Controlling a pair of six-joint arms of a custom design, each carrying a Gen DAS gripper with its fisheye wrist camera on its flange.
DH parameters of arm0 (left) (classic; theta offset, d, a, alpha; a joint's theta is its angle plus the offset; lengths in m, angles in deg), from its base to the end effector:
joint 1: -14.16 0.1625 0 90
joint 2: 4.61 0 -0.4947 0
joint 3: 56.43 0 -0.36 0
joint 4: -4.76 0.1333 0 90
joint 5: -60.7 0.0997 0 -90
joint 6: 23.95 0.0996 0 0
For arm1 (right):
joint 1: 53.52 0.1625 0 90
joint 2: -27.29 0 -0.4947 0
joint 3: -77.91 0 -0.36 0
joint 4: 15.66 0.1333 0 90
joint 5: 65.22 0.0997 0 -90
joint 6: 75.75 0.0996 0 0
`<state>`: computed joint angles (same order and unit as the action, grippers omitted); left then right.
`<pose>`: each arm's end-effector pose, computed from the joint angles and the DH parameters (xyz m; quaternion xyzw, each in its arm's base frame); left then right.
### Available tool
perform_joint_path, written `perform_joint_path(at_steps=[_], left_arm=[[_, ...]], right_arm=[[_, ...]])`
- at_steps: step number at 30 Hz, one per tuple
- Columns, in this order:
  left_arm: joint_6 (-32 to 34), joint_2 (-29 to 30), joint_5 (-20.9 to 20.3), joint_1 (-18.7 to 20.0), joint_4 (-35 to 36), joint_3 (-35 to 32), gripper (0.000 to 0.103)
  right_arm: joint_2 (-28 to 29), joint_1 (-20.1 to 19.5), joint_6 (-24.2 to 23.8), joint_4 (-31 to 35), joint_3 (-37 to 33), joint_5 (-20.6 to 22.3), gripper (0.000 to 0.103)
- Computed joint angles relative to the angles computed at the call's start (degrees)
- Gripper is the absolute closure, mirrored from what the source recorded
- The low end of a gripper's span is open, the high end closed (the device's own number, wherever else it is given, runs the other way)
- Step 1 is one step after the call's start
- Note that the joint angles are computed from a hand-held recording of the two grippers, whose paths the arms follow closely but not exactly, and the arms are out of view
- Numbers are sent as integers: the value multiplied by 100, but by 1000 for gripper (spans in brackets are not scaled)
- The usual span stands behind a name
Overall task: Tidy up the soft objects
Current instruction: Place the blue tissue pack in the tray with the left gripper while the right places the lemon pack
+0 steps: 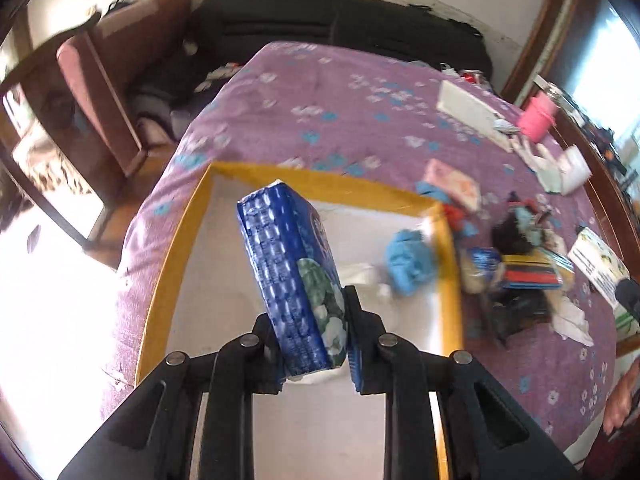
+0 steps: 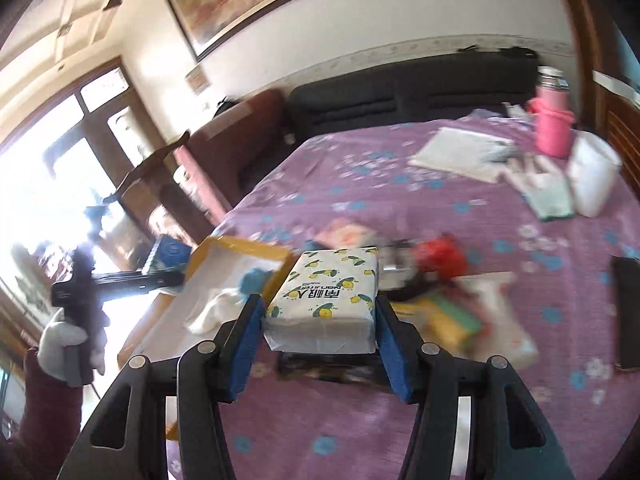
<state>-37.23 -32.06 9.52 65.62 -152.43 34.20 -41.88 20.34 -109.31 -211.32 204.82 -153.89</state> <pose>-0.2870 -0.6744 -0.0012 0.1948 0.9223 -0.1748 0.2843 -0.0112 -0.5264 0.3277 0.1430 -0.9025 0.3729 0.1610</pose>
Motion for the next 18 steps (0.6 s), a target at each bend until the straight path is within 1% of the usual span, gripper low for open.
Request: perform_joint_path(at_steps=[2, 4, 6, 8, 9, 10, 11, 13, 16, 18], left_arm=[[10, 33, -50, 196, -44, -68, 81], [14, 101, -187, 384, -50, -237, 80], [42, 190, -247, 526, -55, -437, 80], [-4, 247, -233, 630, -150, -554, 79], [-101, 248, -258, 688, -218, -591, 75], [-177, 249, -328, 731, -260, -622, 68], [-219, 195, -434, 777, -370, -571, 64], [-253, 88, -582, 807, -643, -406, 43], [-155, -80, -656, 767, -1083, -90, 35], [-164, -187, -695, 736, -1309, 92, 35]], right_arm=[[389, 289, 66, 47, -180, -196, 44], [763, 525, 145, 174, -456, -365, 44], [1242, 783, 209, 289, -896, -625, 44], [1553, 912, 286, 515, -1282, -744, 44], [1757, 982, 358, 701, -1553, -823, 44], [1884, 1022, 402, 814, -1720, -875, 44], [2058, 1068, 451, 938, -1944, -954, 43], [2310, 1132, 498, 1112, -2272, -1117, 43], [2616, 1213, 536, 1397, -2698, -1354, 39], [2779, 1251, 599, 1577, -2929, -1605, 35]])
